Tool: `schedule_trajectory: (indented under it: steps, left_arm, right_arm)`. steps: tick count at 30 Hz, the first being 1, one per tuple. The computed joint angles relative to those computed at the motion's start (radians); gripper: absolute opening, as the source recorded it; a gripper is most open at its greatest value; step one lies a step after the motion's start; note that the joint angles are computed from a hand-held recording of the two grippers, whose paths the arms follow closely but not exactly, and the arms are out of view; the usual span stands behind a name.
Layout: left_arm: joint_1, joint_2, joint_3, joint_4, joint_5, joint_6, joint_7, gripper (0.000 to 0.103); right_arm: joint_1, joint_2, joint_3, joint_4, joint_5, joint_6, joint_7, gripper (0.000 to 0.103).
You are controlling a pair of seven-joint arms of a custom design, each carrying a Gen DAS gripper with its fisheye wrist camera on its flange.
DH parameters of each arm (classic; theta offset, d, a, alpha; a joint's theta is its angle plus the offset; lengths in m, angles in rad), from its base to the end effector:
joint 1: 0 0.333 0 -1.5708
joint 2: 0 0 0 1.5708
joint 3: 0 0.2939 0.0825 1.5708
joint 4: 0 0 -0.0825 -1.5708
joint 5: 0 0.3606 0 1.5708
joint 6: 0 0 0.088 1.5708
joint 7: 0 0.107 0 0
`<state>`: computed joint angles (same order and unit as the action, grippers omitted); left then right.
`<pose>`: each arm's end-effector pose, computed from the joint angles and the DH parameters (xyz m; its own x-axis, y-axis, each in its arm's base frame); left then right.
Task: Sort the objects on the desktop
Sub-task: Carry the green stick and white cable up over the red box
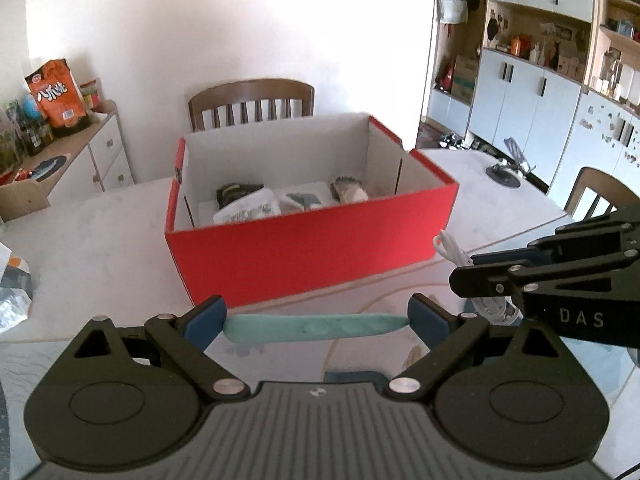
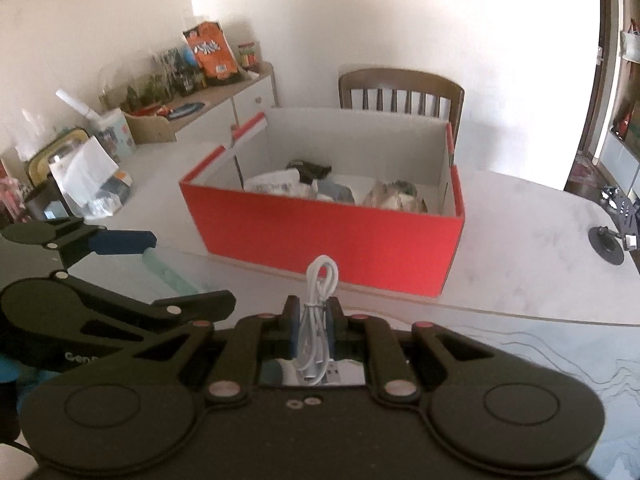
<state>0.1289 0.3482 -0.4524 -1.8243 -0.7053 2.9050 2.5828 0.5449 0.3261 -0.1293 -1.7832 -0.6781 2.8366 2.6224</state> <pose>0.6347 -0.1398 0.4266 -0.5857 -0.8104 0.0093 -0.5261 0.3715 -0.7650 0.5822 0.3021 0.4398 0.0137 -0.9931 -0.1162 -0.6855 0.0752 -0.7241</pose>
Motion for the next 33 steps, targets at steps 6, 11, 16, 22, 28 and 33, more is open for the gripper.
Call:
schedule_trajectory:
  steps: [6,11,16,22,28,33]
  left_arm:
    - [-0.004,-0.059,0.016,-0.009,-0.042,-0.047,-0.005,0.098]
    - [-0.039,-0.084,0.063,0.019,-0.084,-0.1,-0.008,0.098]
    - [-0.071,-0.082,0.089,0.057,-0.099,-0.101,0.012,0.098]
    - [-0.091,-0.048,0.098,0.132,-0.061,-0.085,-0.018,0.098]
    - [-0.101,0.019,0.099,0.237,0.048,-0.065,-0.126,0.098]
    - [-0.109,0.105,0.096,0.348,0.176,-0.059,-0.242,0.098]
  right_arm:
    - [0.003,-0.05,0.009,-0.013,-0.04,-0.013,0.048,0.012]
    - [-0.023,-0.087,0.037,-0.012,-0.051,-0.018,0.064,0.012]
    - [-0.048,-0.091,0.055,0.017,-0.05,-0.025,0.045,0.012]
    - [-0.062,-0.078,0.056,0.063,-0.057,-0.028,0.006,0.012]
    - [-0.074,-0.041,0.046,0.13,-0.028,-0.019,-0.068,0.012]
    - [-0.087,0.014,0.037,0.204,0.055,-0.026,-0.174,0.012]
